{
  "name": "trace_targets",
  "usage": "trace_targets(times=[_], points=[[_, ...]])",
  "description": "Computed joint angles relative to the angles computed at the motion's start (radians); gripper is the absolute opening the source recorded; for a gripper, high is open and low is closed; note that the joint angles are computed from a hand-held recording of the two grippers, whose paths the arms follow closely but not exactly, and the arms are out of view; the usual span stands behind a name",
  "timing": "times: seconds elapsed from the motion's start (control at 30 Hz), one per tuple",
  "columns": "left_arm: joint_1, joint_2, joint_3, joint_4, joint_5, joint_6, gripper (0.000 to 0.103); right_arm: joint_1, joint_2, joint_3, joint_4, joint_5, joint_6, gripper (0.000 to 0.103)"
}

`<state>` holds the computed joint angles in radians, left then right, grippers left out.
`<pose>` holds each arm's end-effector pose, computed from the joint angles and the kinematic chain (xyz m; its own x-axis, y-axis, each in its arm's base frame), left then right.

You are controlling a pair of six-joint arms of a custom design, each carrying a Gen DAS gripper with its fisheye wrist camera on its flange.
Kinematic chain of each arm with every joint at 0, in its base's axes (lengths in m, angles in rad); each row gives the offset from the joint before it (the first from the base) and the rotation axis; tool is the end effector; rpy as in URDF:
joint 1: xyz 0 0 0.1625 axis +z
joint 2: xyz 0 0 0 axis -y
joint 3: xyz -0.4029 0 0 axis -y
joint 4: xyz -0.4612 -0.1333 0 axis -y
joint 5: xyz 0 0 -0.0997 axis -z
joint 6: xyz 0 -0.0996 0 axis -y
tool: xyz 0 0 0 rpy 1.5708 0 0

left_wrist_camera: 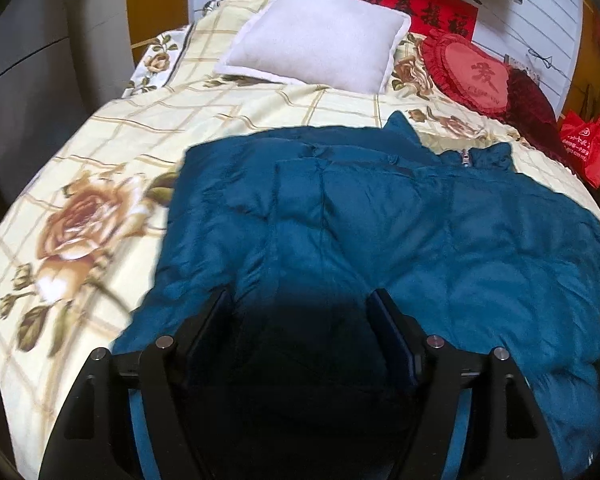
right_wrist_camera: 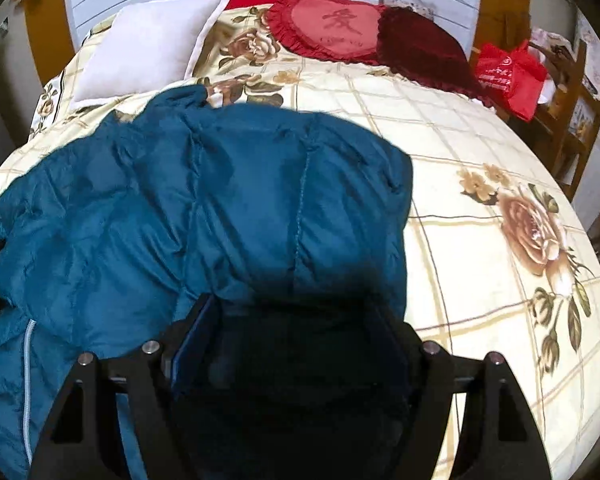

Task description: Fold large clothes

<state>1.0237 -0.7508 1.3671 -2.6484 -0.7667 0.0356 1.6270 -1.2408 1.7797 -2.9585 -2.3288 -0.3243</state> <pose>-0.2364 -0.7822 0.1533 -0.7422 0.1143 -0.6604 0.4926 0.7612 -0.4219 0.1010 -0.6419 0.3340 -0.7029 0.2394 0.6698 -0.2755 0.7766 -0.5666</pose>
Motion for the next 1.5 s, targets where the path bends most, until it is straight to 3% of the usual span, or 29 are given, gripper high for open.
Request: trace_targets(times=[0.23, 0.43, 0.8, 1.1, 1.5], points=[[-0.038, -0.196, 0.229, -0.052, 0.002, 0.033, 0.081, 0.066, -0.162, 0.154, 0.003, 0.016, 0.043, 0.082], [-0.059, -0.358, 0.399, -0.011, 0.006, -0.046, 0.081, 0.097, -0.278, 0.279, 0.072, -0.007, 0.082, 0.084], [-0.099, -0.535, 0.6, 0.048, 0.053, -0.118, 0.081, 0.108, -0.405, 0.446, 0.147, -0.001, 0.158, 0.084], [-0.124, -0.615, 0.691, 0.068, 0.063, -0.146, 0.081, 0.142, -0.468, 0.528, 0.183, -0.037, 0.169, 0.084], [-0.14, -0.664, 0.751, 0.1, 0.071, -0.176, 0.081, 0.158, -0.519, 0.584, 0.229, -0.023, 0.202, 0.084]])
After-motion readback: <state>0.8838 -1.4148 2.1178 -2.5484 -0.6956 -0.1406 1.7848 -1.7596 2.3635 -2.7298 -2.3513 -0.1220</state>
